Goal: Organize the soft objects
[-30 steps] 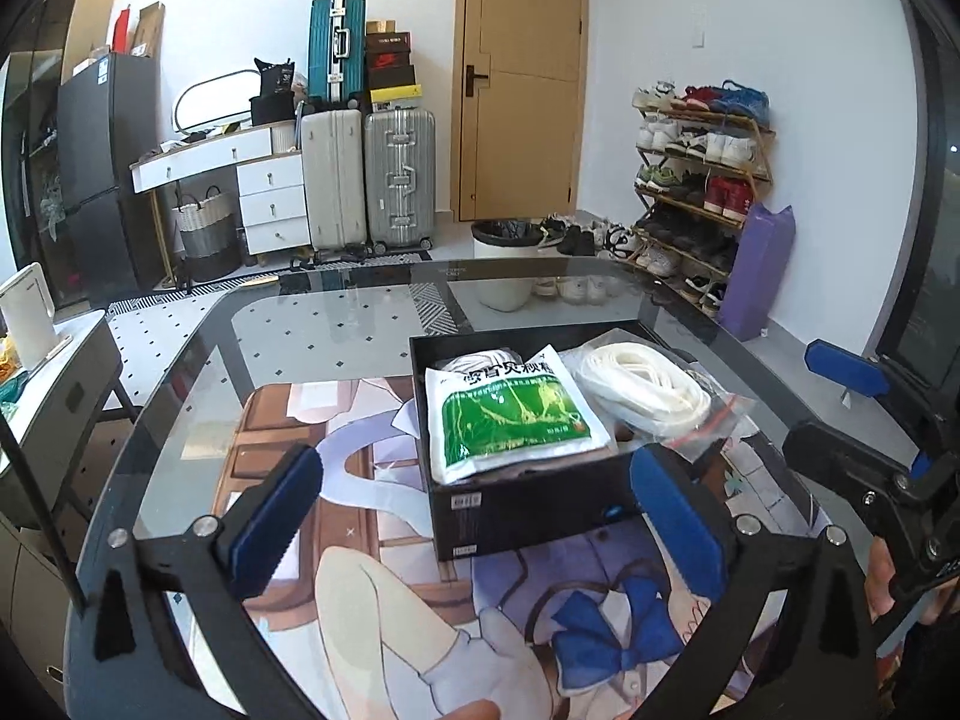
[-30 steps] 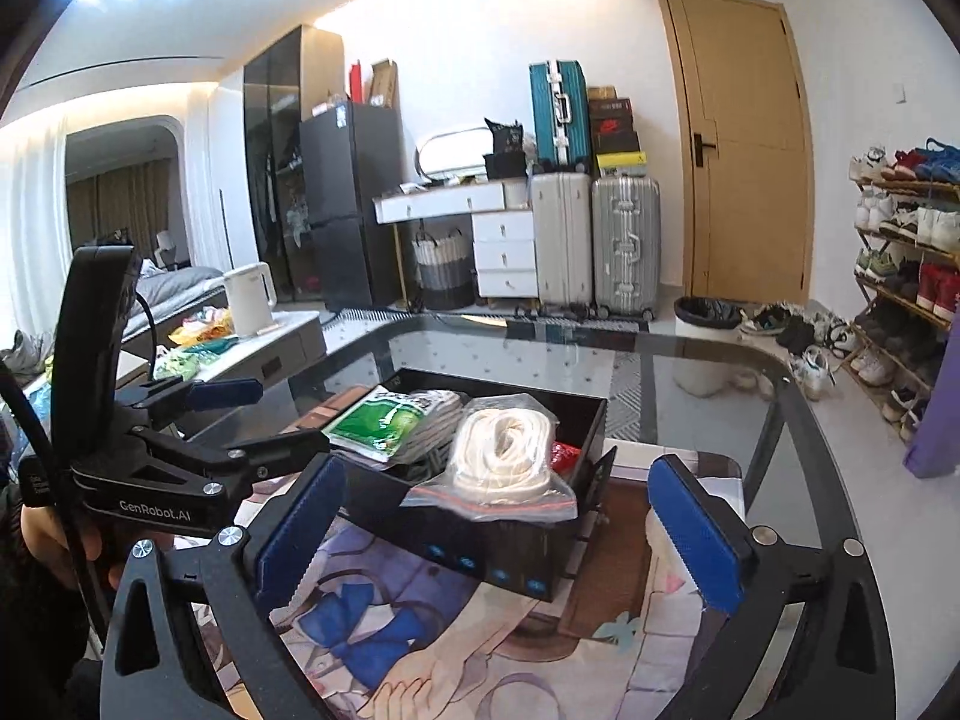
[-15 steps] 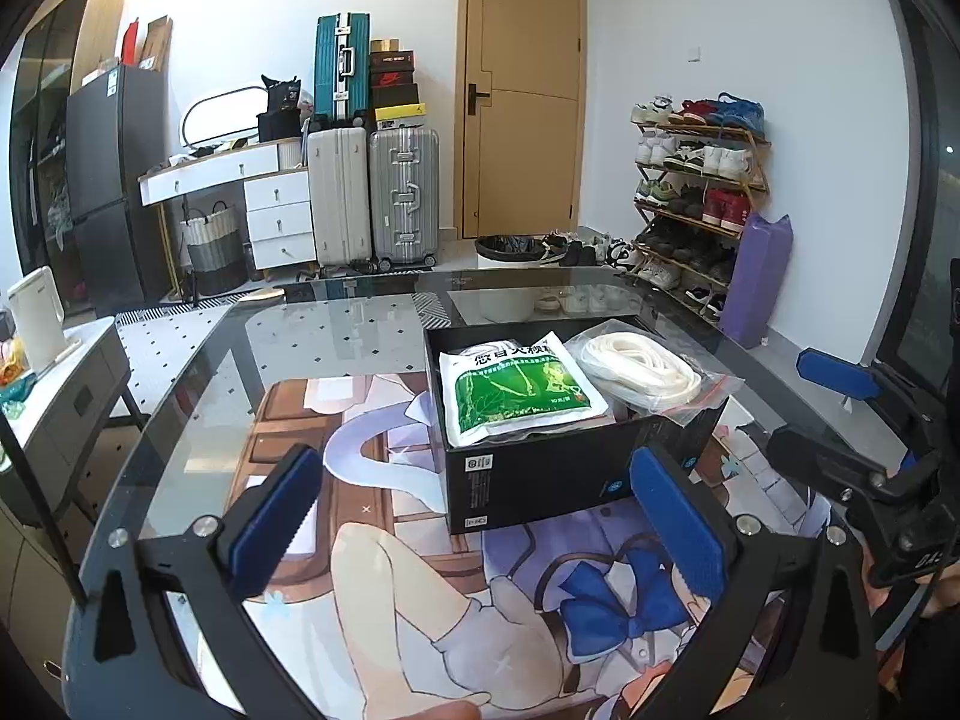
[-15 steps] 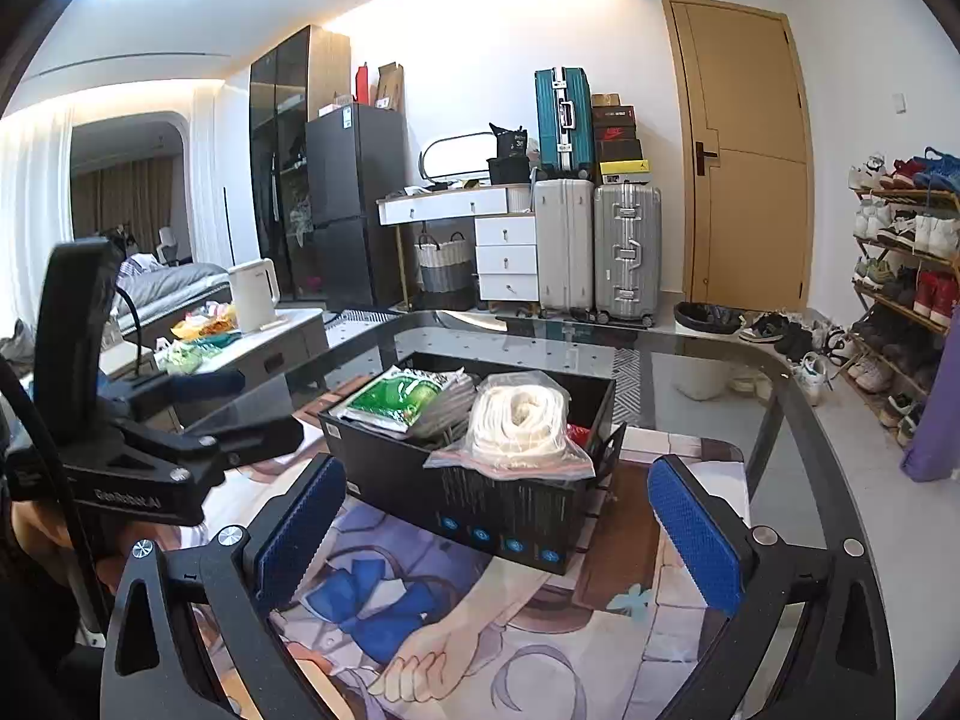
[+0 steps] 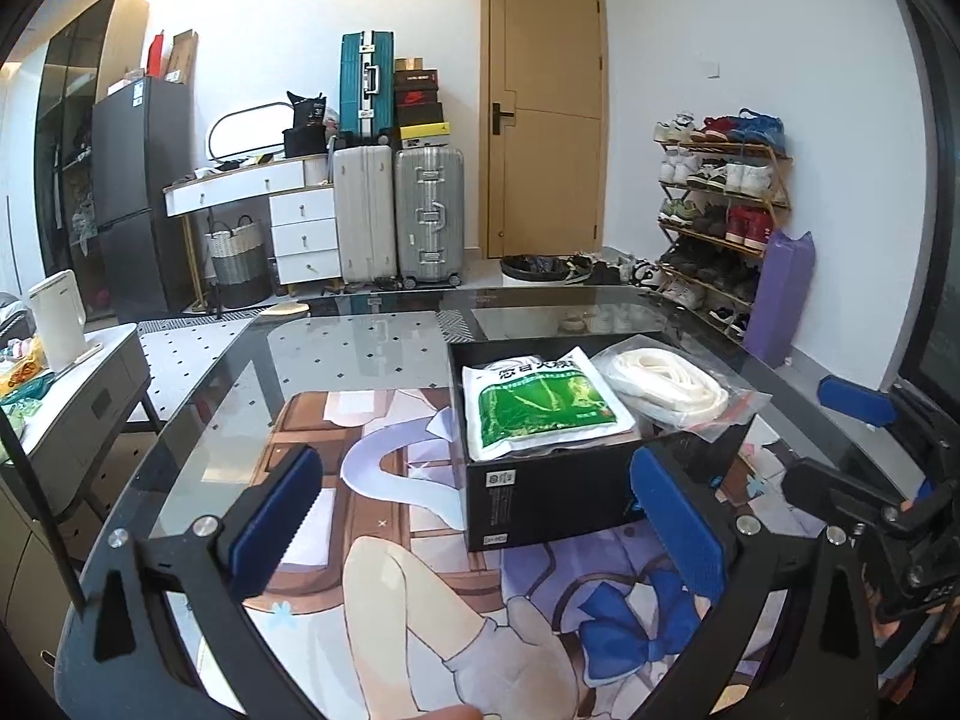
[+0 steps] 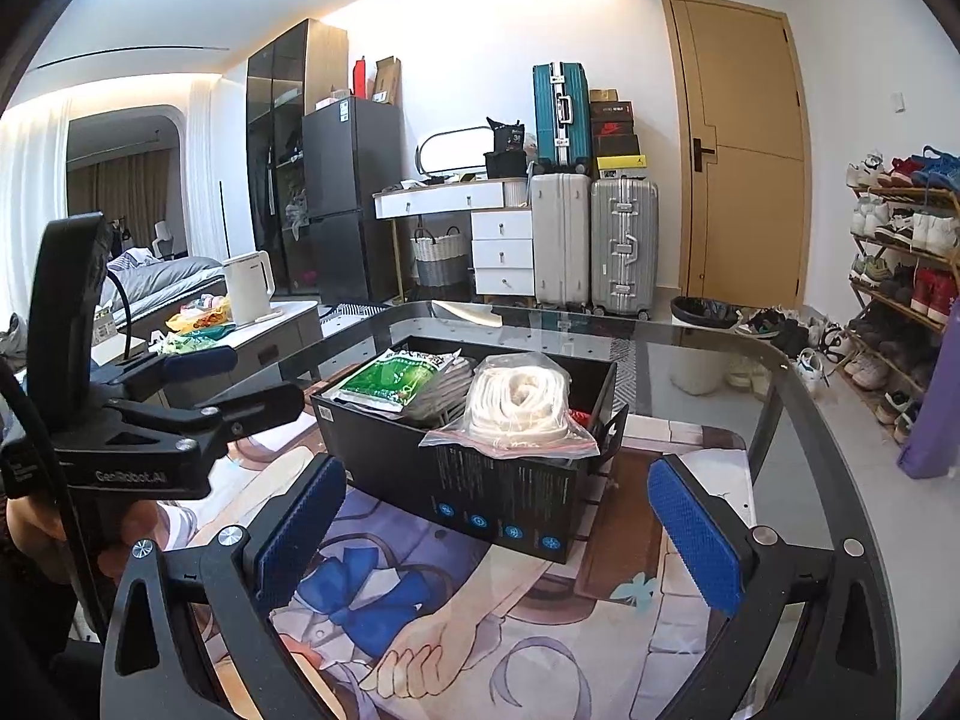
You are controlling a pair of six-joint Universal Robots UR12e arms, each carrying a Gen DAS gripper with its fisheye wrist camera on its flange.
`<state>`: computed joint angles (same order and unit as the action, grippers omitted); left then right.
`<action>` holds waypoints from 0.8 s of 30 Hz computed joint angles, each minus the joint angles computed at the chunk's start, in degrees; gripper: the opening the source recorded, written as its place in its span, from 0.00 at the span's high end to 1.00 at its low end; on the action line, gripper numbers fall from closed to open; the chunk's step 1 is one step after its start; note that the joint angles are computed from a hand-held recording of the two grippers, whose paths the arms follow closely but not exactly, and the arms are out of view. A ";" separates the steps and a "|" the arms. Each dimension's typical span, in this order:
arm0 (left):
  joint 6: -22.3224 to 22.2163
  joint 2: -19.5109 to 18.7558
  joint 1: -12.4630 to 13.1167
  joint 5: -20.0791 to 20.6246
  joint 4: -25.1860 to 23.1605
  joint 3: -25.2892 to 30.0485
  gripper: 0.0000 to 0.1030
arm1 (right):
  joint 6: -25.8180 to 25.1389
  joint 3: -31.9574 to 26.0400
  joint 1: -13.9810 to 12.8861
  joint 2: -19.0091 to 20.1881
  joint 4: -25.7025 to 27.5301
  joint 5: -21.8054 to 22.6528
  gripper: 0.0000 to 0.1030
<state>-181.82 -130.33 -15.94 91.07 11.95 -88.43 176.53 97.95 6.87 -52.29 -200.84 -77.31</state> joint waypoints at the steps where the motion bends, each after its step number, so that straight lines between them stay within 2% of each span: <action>1: 0.06 -0.07 -0.02 -0.01 0.10 0.04 0.00 | -0.05 0.04 -0.01 0.02 -0.11 0.14 0.01; 17: 1.27 -1.19 -0.29 0.74 3.60 0.03 0.00 | 0.28 0.10 -0.04 0.37 -1.29 0.39 0.01; 24: 0.70 -1.06 -0.25 0.86 7.41 -1.13 0.00 | 0.85 0.27 -0.08 0.34 -1.82 0.10 0.01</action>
<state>-181.11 -131.39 -16.19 91.93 19.36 -89.56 177.38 98.22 6.79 -51.95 -202.66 -77.21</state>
